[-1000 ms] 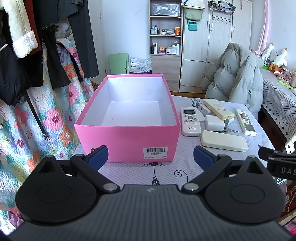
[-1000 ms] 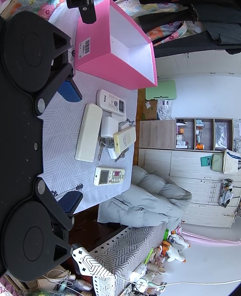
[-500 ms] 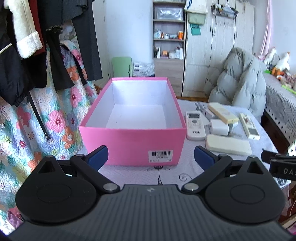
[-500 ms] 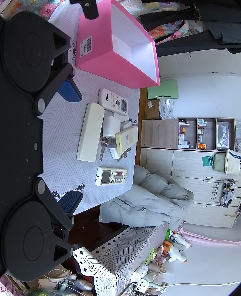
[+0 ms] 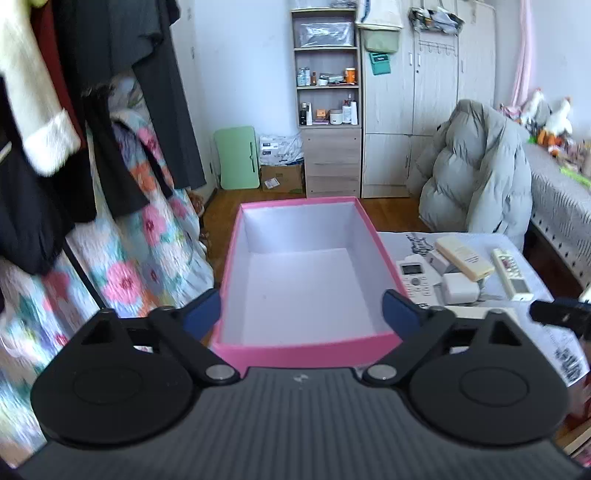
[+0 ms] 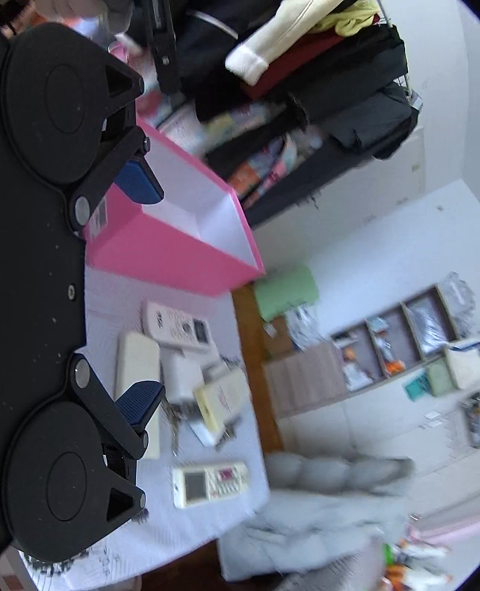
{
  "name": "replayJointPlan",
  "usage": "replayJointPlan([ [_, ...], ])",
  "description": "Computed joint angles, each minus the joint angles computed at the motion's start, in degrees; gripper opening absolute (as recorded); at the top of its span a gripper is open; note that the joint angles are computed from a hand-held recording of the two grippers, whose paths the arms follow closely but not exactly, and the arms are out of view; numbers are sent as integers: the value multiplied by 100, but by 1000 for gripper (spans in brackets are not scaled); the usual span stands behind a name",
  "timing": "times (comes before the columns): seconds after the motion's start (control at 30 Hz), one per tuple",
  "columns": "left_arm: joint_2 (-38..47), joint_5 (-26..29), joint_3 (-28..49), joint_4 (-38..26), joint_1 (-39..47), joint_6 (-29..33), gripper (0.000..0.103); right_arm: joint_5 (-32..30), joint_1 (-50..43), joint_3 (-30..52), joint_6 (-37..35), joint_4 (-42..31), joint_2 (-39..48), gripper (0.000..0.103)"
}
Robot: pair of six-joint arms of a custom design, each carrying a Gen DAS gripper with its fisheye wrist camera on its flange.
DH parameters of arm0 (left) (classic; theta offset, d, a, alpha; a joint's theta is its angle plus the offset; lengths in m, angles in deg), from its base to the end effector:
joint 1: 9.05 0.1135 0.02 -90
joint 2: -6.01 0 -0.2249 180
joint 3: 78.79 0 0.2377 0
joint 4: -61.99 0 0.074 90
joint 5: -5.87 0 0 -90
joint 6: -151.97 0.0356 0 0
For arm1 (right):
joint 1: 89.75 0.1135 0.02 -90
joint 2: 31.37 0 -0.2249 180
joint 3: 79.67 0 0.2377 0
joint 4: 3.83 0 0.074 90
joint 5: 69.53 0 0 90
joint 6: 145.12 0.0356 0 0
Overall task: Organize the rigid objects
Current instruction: 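Clamp the pink box wall with the left tool while the right tool grasps a pale remote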
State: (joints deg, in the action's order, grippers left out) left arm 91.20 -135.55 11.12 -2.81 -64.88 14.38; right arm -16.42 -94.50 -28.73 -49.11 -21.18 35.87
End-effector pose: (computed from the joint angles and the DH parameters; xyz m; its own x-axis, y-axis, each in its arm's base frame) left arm 0.1837 -0.2210 0.2738 -0.5476 -0.0132 -0.8367 -0.1591 0.9833 0.0887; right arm 0.2474 0.0009 0.1974 -0.5944 0.1334 -0.7930 -0.3716 0.8290 0.4180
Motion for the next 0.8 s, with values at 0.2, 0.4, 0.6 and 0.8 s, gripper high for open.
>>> replayJointPlan([
  [0.2, -675, 356, -550, 956, 527, 1180, 84, 446, 231, 386, -608, -227, 108, 103],
  [0.4, -337, 117, -426, 1272, 1315, 1955, 84, 321, 42, 1204, -757, -632, 716, 103],
  [0.6, 459, 1561, 15, 1298, 2866, 2083, 84, 485, 135, 1573, -792, -434, 1193, 103],
  [0.8, 1093, 1822, -301, 2049, 3115, 2242, 84, 939, 490, 1861, -922, -214, 1807, 103],
])
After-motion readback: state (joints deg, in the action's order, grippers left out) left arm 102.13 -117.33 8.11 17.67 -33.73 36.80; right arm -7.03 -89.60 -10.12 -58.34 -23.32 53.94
